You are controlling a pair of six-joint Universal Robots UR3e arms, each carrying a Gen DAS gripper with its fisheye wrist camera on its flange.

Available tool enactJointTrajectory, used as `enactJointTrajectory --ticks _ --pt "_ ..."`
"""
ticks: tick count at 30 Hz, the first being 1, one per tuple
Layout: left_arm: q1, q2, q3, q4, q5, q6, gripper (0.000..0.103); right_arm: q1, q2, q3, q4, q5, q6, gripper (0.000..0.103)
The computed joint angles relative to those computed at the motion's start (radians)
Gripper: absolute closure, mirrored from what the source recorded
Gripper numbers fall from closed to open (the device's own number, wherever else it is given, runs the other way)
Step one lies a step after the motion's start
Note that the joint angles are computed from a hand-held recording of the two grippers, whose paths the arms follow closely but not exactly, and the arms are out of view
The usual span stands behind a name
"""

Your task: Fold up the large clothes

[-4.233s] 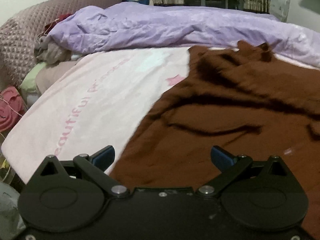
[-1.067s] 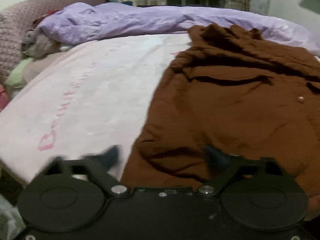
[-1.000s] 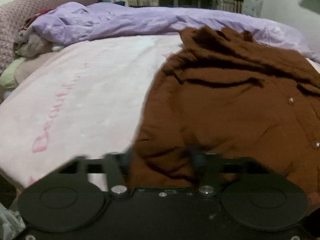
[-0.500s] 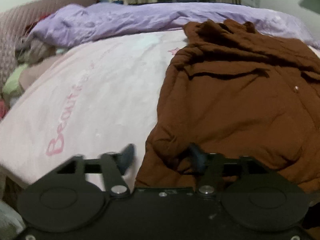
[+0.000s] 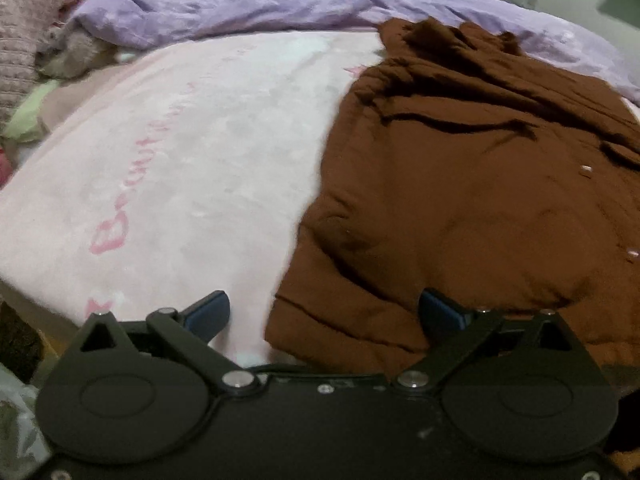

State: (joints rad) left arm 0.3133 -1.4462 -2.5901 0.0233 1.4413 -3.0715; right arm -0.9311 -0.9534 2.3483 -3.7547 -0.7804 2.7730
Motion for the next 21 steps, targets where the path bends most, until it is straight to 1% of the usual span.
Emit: enactJointTrajectory --ticks 1,2,3,4,5,6,7,8,9,10,12,13,14,15,16,17,18,19,20,21 --pt "0.058 0.065 -0.020 -0.061 -0.096 0.029 0.000 -0.025 -0.033 0.024 0.041 0.044 -0.020 0.032" --pt "0.074 0.097 -0.039 -0.061 -0.132 0.041 0.000 -0.049 -0.057 0.041 0.077 0.096 -0.050 0.030" --pt "0.049 0.087 -0.042 -0.025 -0.103 0.055 0.000 -0.054 -0.074 0.049 0.100 0.113 -0.070 0.026" --pt "-0.017 0.036 -0.009 0.004 -0.012 0.042 0.000 -0.040 -0.072 0.048 0.072 0.086 -0.054 0.021" --pt "-0.054 -0.019 0.019 0.028 0.044 0.031 0.000 -0.016 -0.040 0.043 -0.020 0.032 0.005 0.021" --pt "-0.050 -0.049 0.034 0.030 0.035 0.028 0.000 0.006 -0.012 0.031 -0.080 -0.017 0.056 0.021" --pt "-0.029 -0.068 0.039 0.029 0.000 0.033 0.000 0.020 0.001 0.006 -0.063 -0.043 0.074 0.021" --pt "-0.018 -0.096 0.043 0.045 -0.017 0.028 0.000 0.021 0.001 -0.019 0.007 -0.035 0.056 0.022" --pt "-0.021 -0.121 0.046 0.073 -0.015 0.021 0.000 0.015 0.015 -0.035 0.033 -0.016 0.043 0.021" --pt "-0.027 -0.139 0.046 0.099 -0.013 0.018 0.000 0.006 0.037 -0.030 -0.010 0.004 0.039 0.022" --pt "-0.028 -0.143 0.037 0.125 -0.030 0.025 0.012 0.010 0.035 -0.026 -0.011 0.004 0.026 0.037" --pt "-0.029 -0.131 0.028 0.131 -0.043 0.042 0.026 -0.001 0.016 -0.021 0.045 0.042 -0.015 0.064" --pt "-0.050 -0.120 0.029 0.131 -0.023 0.047 0.037 -0.006 0.005 -0.012 0.061 0.056 -0.030 0.072" --pt "-0.085 -0.127 0.045 0.131 0.021 0.036 0.042 -0.008 0.001 -0.001 0.052 0.061 -0.038 0.078" --pt "-0.103 -0.119 0.051 0.129 0.047 0.034 0.058 -0.019 -0.020 -0.002 0.126 0.106 -0.080 0.093" --pt "-0.089 -0.092 0.047 0.107 0.025 0.040 0.081 -0.025 -0.019 0.001 0.119 0.123 -0.058 0.093" --pt "-0.073 -0.054 0.052 0.068 0.005 0.035 0.085 -0.025 -0.018 -0.002 0.095 0.129 -0.028 0.094" --pt "-0.064 -0.021 0.064 0.036 0.002 0.022 0.087 -0.030 -0.032 -0.002 0.087 0.146 -0.013 0.094" --pt "-0.067 -0.003 0.083 0.026 0.021 0.000 0.089 -0.042 -0.046 -0.003 0.075 0.180 0.007 0.094" --pt "-0.057 0.022 0.097 0.008 0.019 -0.006 0.089 -0.052 -0.068 -0.017 0.074 0.223 0.042 0.094"
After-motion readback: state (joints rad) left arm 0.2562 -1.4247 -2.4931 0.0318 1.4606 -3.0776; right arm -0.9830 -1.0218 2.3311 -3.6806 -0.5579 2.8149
